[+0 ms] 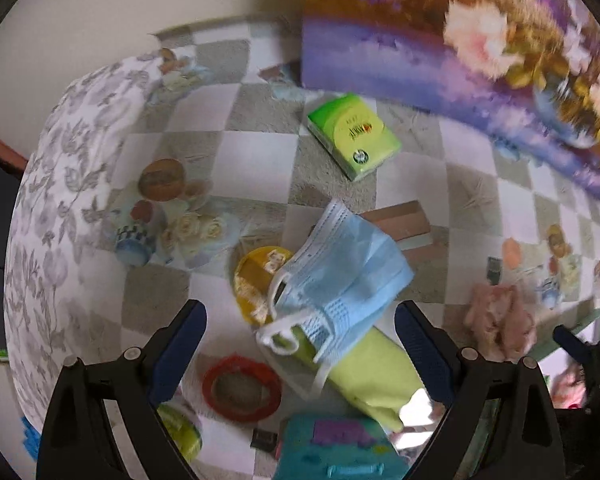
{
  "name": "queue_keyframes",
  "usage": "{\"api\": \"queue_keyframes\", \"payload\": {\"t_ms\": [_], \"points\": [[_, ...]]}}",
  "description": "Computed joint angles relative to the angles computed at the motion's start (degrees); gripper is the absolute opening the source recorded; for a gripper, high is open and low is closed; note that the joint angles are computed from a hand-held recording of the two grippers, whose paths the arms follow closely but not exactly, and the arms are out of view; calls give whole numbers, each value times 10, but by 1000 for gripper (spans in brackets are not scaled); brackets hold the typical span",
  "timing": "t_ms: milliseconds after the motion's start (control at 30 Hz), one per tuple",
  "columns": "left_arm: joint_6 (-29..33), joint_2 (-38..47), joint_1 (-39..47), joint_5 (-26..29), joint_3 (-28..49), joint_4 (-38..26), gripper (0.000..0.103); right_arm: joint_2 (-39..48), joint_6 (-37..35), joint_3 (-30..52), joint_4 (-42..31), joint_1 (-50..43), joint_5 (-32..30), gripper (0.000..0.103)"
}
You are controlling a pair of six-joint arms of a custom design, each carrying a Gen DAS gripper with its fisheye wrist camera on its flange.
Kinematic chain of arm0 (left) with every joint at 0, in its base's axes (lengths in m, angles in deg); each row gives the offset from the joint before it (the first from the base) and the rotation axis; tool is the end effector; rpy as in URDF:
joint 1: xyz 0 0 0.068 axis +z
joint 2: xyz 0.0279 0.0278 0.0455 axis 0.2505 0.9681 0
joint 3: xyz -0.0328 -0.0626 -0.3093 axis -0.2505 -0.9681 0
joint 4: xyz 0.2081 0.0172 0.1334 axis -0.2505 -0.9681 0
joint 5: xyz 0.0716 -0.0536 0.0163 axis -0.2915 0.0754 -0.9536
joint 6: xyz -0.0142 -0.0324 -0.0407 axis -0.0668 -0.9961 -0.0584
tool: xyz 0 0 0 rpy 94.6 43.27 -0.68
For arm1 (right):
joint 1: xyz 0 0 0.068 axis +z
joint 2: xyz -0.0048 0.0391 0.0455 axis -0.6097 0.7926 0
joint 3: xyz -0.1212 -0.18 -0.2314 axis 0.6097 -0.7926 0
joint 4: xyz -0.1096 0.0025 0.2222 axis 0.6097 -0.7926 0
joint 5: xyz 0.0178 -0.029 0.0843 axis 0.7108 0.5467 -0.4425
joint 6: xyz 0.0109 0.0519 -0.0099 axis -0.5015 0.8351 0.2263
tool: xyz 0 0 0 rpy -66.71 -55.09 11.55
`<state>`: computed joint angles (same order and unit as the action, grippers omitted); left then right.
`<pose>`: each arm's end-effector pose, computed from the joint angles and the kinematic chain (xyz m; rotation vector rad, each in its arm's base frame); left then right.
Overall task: Organize soft objects
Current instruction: 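Grasp the blue face mask with the left gripper while the right grasps the pink floral cloth, then carry the mask over the tray with the left gripper while the right carries the pink cloth there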
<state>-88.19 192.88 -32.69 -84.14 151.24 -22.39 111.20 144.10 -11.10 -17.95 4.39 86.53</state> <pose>0.2447 -0.2595 0.2719 0.5780 2.9111 -0.0162 0.1068 0.0870 0.2365 0.4716 2.8026 0.0854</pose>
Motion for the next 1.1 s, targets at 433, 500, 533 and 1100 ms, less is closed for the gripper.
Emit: {"api": "queue_keyframes", "payload": {"t_ms": [433, 500, 533, 1100], "points": [[28, 43, -28, -21, 11, 28, 58, 40, -40, -22, 76, -20, -10, 67], [31, 45, -33, -23, 9, 31, 49, 38, -39, -20, 76, -16, -7, 58], [32, 44, -36, -25, 7, 33, 47, 35, -37, -19, 77, -15, -8, 54], [-15, -41, -76, -41, -15, 58, 17, -60, 112, 33, -80, 116, 81, 31]]}}
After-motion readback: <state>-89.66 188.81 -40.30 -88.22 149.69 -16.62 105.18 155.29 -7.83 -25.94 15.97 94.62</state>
